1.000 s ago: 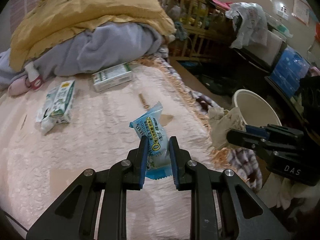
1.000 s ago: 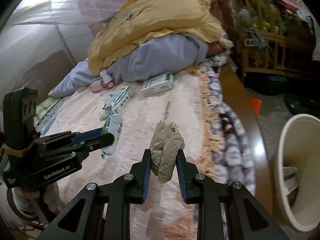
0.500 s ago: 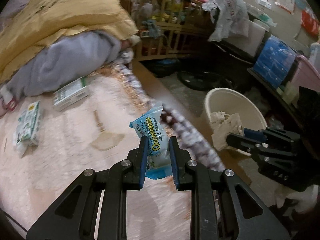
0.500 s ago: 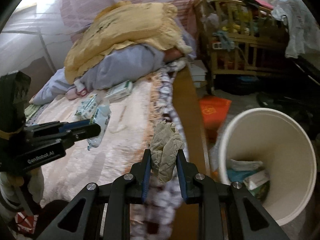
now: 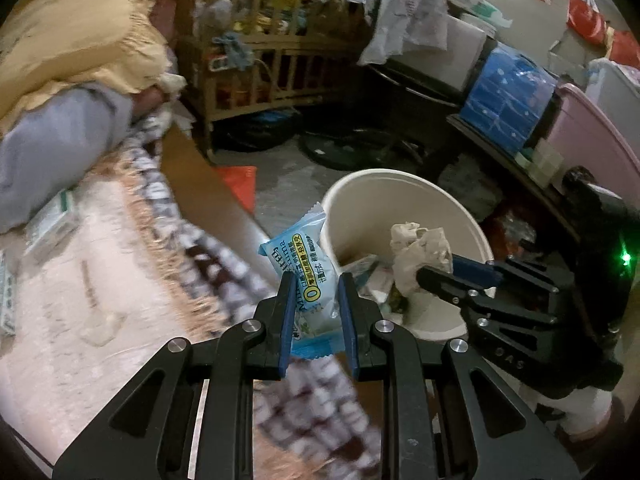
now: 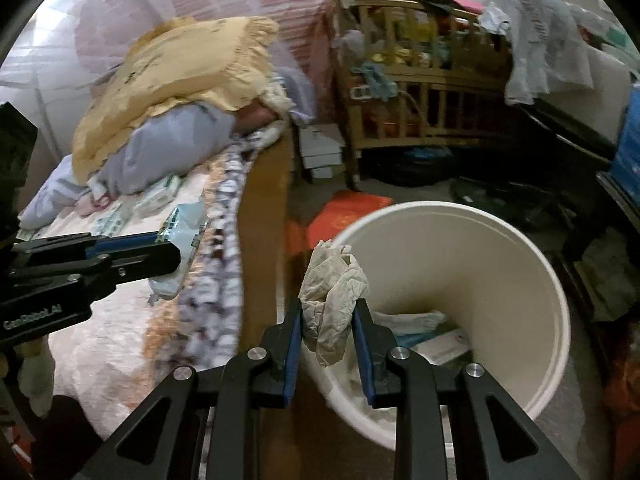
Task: Collect trash
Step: 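Carry the wipes packet and glove in both grippers over the bucket, then open both grippers to drop the packet and glove into the bucket, then move both open grippers back to the trash on the bed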
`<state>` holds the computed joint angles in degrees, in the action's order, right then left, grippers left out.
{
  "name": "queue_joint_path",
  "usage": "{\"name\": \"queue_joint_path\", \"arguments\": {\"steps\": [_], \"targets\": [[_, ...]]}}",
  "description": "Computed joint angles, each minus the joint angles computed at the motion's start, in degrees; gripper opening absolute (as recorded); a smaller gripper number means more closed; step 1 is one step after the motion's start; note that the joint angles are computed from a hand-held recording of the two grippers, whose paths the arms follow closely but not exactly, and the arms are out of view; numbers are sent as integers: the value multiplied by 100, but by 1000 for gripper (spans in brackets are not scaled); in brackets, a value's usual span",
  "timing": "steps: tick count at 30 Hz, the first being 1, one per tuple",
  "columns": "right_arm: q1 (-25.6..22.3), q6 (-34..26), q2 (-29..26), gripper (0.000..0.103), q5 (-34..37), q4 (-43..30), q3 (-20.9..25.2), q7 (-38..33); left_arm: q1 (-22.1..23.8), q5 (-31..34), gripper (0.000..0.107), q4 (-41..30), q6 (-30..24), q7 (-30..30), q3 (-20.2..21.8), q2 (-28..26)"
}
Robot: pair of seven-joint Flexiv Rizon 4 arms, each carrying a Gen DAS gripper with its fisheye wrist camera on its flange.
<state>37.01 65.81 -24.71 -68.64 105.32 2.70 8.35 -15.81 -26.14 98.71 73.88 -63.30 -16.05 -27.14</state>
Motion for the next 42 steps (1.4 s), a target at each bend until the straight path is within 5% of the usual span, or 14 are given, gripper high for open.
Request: {"name": "queue_joint_path", "arguments": {"steps": [17, 20, 21, 23, 30, 42], "targets": [[-321, -162, 217, 25, 56, 461, 40, 560, -70, -431, 20, -898, -590, 5, -415, -746], [-302, -401, 236, 46, 120, 468, 56, 628, -32, -582, 37, -912, -647, 87, -479, -770], [-314, -409, 244, 46, 114, 477, 58, 682, -10, -648, 48, -873, -602, 139, -514, -757], [-345, -365, 252, 46, 85, 495, 67, 752, 32, -759, 51, -793, -518, 244, -570, -721], [-300, -388, 128, 47, 228, 364, 123, 506, -16, -656, 51, -542, -465, 115, -211, -491], [203, -615, -399, 62, 429, -439, 72, -210, 143, 315, 51, 305, 186, -649, 648, 77]]}}
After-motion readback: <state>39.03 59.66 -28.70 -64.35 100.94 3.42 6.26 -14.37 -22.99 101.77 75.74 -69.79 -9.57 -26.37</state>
